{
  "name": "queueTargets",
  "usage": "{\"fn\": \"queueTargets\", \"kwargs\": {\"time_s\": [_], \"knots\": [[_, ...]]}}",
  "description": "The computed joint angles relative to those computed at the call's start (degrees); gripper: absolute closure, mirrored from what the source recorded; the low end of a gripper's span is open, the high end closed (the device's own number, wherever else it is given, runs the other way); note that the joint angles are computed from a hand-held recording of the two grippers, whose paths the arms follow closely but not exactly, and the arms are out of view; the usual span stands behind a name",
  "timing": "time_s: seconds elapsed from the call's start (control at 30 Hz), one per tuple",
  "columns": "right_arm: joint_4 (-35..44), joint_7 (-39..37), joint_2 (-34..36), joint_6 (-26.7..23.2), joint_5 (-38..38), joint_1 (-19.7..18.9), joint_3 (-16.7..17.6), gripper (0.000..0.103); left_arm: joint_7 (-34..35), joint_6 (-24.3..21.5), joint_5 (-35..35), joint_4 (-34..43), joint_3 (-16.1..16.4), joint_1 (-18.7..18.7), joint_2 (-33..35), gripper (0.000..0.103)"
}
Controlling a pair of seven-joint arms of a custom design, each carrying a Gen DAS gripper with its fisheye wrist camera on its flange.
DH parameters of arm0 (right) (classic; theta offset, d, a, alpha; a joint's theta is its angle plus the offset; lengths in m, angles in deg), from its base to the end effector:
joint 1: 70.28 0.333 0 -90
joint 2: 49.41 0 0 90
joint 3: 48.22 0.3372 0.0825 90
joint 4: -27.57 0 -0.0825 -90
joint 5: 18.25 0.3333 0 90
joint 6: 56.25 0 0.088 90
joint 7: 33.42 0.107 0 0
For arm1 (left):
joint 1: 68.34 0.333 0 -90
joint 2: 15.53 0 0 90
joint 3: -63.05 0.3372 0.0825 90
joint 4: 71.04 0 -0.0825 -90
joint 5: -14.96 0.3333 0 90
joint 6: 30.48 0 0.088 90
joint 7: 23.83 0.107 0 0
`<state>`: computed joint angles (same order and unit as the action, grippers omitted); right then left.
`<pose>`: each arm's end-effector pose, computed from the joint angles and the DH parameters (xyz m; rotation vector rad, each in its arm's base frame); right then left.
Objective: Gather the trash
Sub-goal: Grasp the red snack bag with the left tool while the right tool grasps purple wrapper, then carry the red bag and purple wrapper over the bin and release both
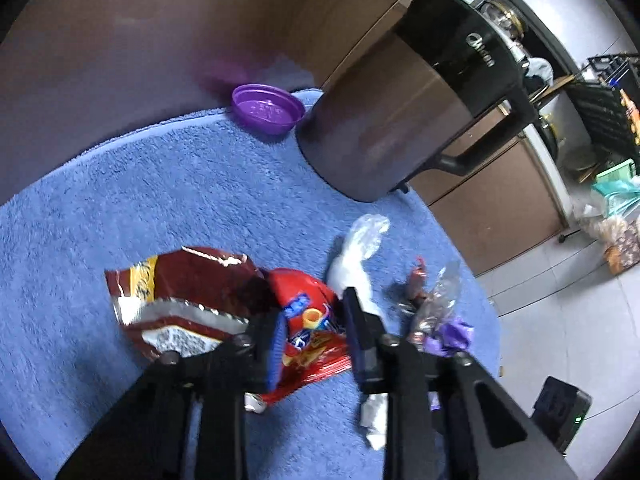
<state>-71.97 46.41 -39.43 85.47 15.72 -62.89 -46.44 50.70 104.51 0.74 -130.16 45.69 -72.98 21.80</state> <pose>0.6054 0.0945 0.5731 -1.6787 1.7312 -0.0536 0.7154 -0.1963 0.5802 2.1497 -1.8957 1.1963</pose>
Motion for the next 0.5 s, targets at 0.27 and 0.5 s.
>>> {"fn": "queueTargets", "kwargs": {"time_s": [0.27, 0.5], "knots": [[-4.2, -1.2, -4.6, 2.0, 0.4, 0.6, -0.1, 0.078, 5.6, 7.3, -6.6, -13.6, -2.9, 3.5, -9.4, 0.09], [-9.4, -1.6, -12.3, 5.5, -1.8, 2.1, -0.3, 0.078, 11.9, 11.0, -12.1, -22.7, -2.4, 4.1, -19.5, 0.092]]}}
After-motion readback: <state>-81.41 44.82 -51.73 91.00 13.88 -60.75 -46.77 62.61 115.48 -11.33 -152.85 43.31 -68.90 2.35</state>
